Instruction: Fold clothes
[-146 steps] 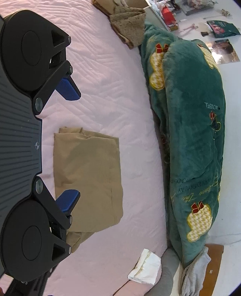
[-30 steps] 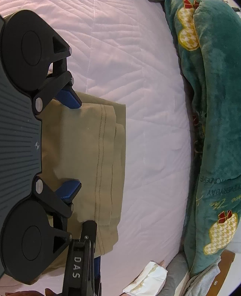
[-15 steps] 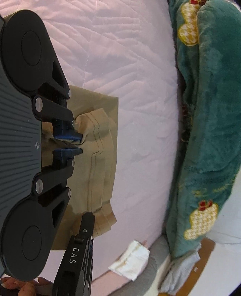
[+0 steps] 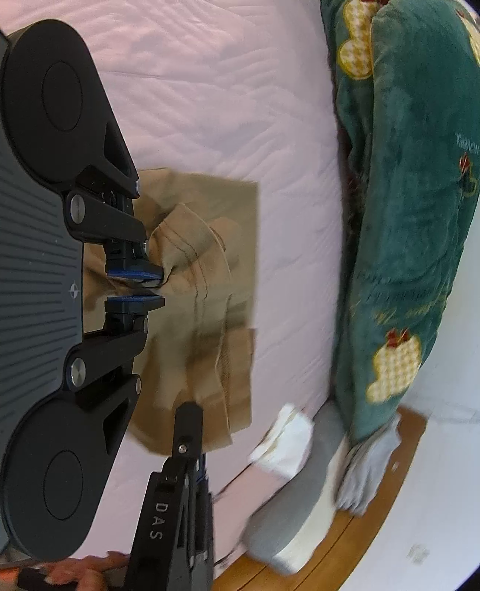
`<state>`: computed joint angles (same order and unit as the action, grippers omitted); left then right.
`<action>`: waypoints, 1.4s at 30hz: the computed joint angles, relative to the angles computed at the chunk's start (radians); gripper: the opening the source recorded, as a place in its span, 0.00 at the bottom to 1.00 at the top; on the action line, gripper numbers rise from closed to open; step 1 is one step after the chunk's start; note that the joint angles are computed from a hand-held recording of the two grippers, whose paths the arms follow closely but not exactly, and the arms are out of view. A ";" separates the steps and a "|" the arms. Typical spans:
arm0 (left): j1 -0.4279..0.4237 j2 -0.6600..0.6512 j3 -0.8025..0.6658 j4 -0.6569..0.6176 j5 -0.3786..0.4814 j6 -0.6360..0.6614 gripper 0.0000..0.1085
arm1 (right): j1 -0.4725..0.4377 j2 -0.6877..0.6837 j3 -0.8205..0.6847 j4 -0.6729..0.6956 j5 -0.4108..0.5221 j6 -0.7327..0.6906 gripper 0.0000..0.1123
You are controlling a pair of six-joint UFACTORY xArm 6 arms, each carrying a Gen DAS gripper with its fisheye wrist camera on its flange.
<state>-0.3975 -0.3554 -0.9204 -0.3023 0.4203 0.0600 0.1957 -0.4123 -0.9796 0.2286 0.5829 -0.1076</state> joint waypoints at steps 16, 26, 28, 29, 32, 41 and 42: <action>-0.007 -0.442 0.273 0.376 0.309 -0.255 0.49 | 0.097 -0.323 0.207 -0.232 0.379 0.234 0.26; -0.008 -0.236 0.103 0.664 0.098 -0.552 0.85 | 0.008 -0.150 0.058 -0.340 0.047 0.270 0.72; -0.043 -0.164 0.078 0.722 0.120 -0.612 0.85 | -0.003 -0.071 0.038 -0.323 0.012 0.232 0.72; -0.057 -0.127 0.066 0.727 0.130 -0.630 0.85 | -0.008 -0.030 0.026 -0.313 -0.001 0.213 0.72; -0.078 -0.038 0.051 0.668 0.139 -0.679 0.85 | -0.027 0.041 0.041 -0.262 -0.052 0.135 0.72; -0.109 0.027 0.060 0.796 0.163 -0.827 0.95 | -0.047 0.171 0.019 -0.120 -0.108 -0.028 0.65; -0.110 0.026 0.061 0.808 0.162 -0.837 0.95 | -0.050 0.186 0.002 -0.085 -0.089 -0.064 0.54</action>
